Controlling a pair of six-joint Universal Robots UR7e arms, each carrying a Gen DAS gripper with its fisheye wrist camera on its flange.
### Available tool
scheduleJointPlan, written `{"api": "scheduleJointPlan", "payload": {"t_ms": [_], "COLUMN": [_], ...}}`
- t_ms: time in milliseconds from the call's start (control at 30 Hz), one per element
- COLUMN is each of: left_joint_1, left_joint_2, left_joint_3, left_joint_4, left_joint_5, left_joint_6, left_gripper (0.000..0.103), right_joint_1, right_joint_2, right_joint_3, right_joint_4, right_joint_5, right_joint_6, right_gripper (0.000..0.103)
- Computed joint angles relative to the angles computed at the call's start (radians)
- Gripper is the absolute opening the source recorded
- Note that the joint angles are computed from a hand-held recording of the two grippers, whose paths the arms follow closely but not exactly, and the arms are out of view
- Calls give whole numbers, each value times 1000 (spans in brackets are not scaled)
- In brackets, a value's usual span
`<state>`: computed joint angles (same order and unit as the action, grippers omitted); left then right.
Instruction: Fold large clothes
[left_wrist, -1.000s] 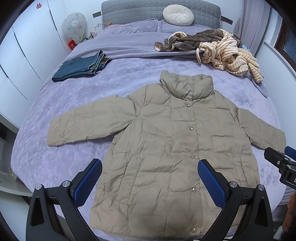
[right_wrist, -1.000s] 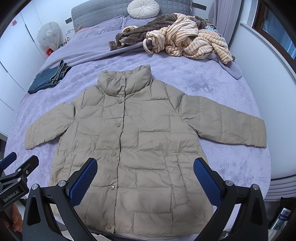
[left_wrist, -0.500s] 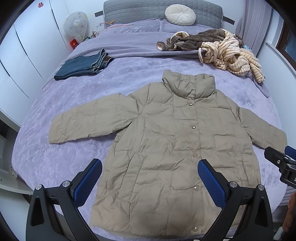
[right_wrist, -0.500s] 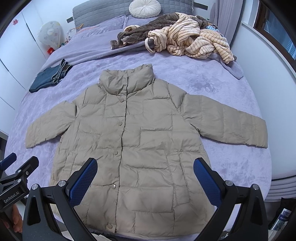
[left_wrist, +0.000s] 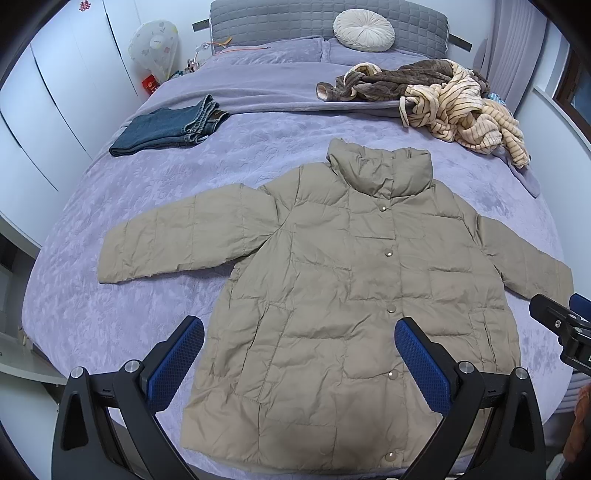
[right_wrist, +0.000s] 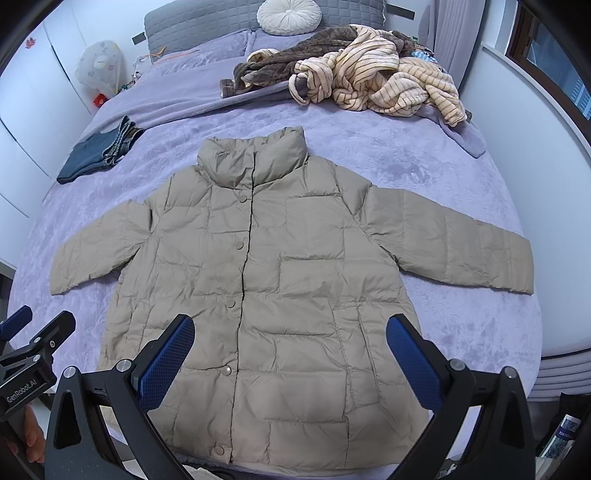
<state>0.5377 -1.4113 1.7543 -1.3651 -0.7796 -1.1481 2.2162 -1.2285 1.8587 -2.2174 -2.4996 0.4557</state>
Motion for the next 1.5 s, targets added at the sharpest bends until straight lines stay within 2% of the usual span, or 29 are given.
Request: {"api": "scheduleJointPlan", "payload": {"t_ms": [1200, 1400, 1500], "left_joint_1": [-1, 25, 62], "left_joint_2": [5, -11, -29], "left_joint_3": [1, 35, 56], "left_joint_4": [-13, -119, -151], "left_joint_5": [-8, -69, -73], "left_joint_6": [6, 86, 118], "left_gripper": [103, 103, 103], "right_joint_1": [2, -6, -23], "right_joint_2": [7, 5, 12], "right_joint_3": [-5, 0, 3], "right_joint_4": [7, -3, -63], "right_joint_5": [2, 46, 119], "right_joint_6": [8, 18, -16], "right_gripper": [103, 103, 103]}}
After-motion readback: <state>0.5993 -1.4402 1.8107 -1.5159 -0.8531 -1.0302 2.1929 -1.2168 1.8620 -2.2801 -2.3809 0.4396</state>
